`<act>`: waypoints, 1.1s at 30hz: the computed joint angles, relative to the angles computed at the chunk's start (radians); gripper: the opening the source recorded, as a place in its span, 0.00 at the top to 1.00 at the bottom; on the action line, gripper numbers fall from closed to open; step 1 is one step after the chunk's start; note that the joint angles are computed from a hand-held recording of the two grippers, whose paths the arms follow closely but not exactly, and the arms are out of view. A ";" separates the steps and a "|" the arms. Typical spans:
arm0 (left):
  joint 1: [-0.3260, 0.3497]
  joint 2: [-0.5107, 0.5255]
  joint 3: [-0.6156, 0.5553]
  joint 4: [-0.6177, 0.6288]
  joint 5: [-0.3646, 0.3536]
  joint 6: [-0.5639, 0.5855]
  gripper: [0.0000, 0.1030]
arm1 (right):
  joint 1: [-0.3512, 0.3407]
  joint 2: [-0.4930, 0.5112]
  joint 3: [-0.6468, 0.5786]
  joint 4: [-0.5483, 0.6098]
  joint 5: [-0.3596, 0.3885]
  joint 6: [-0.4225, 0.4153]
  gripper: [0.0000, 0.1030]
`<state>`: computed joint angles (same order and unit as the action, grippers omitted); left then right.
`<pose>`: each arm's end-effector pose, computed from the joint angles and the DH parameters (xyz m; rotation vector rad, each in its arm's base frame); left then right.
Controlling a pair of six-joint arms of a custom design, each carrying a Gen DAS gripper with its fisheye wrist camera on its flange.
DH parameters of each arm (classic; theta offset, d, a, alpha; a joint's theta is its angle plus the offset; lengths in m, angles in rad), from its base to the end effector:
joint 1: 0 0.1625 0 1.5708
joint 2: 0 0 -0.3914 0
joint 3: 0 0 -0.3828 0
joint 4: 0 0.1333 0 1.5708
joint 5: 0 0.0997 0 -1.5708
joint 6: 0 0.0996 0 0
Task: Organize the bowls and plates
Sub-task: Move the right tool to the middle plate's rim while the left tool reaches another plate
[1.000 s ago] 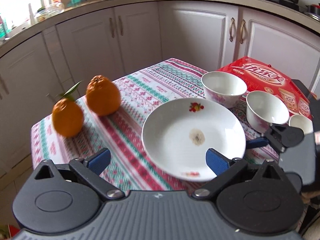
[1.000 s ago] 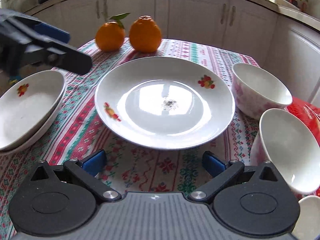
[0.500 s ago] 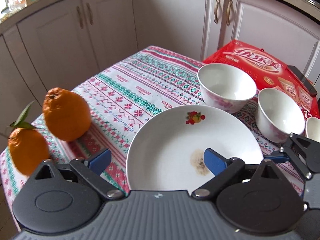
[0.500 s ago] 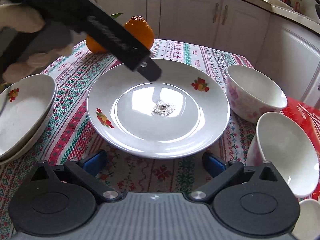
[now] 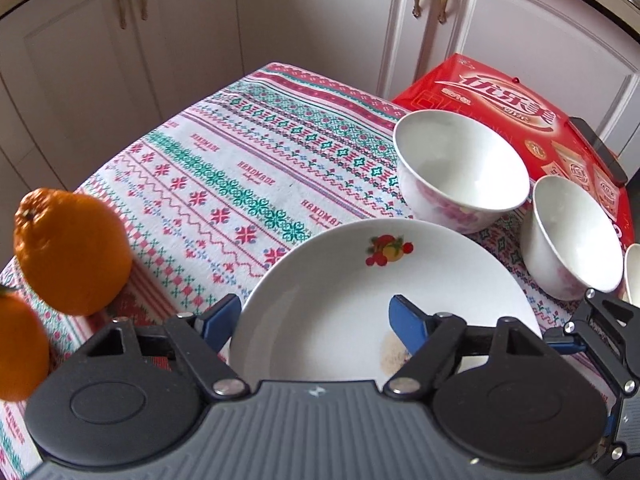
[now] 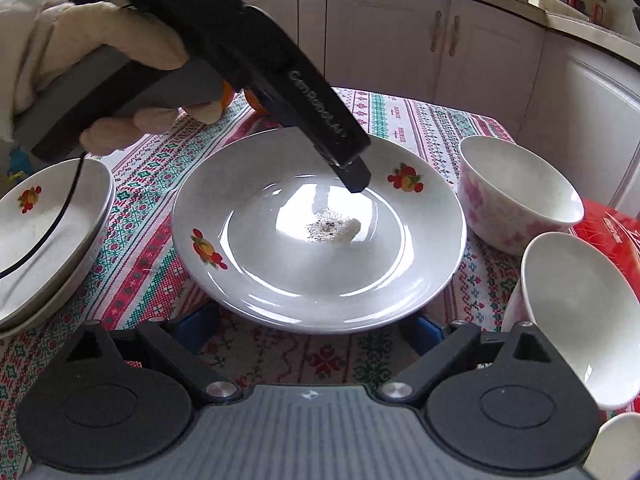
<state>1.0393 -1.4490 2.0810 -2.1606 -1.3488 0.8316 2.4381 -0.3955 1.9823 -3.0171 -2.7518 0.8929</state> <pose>-0.0952 -0.4683 0.2236 1.8490 2.2683 0.1098 0.3686 -0.2587 -0.1209 0.0721 -2.0985 0.9896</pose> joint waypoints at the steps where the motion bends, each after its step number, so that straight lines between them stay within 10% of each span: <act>1: 0.000 0.010 -0.010 0.011 -0.001 0.001 0.25 | 0.000 0.001 0.000 -0.005 0.000 0.000 0.05; 33: 0.015 0.041 -0.110 0.245 0.030 0.003 0.31 | 0.008 0.001 0.017 -0.071 0.030 -0.077 0.03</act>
<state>1.0545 -1.4078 1.9715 -1.9158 -1.3192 0.8346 2.4462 -0.3941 1.9996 -3.0878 -2.7219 0.8154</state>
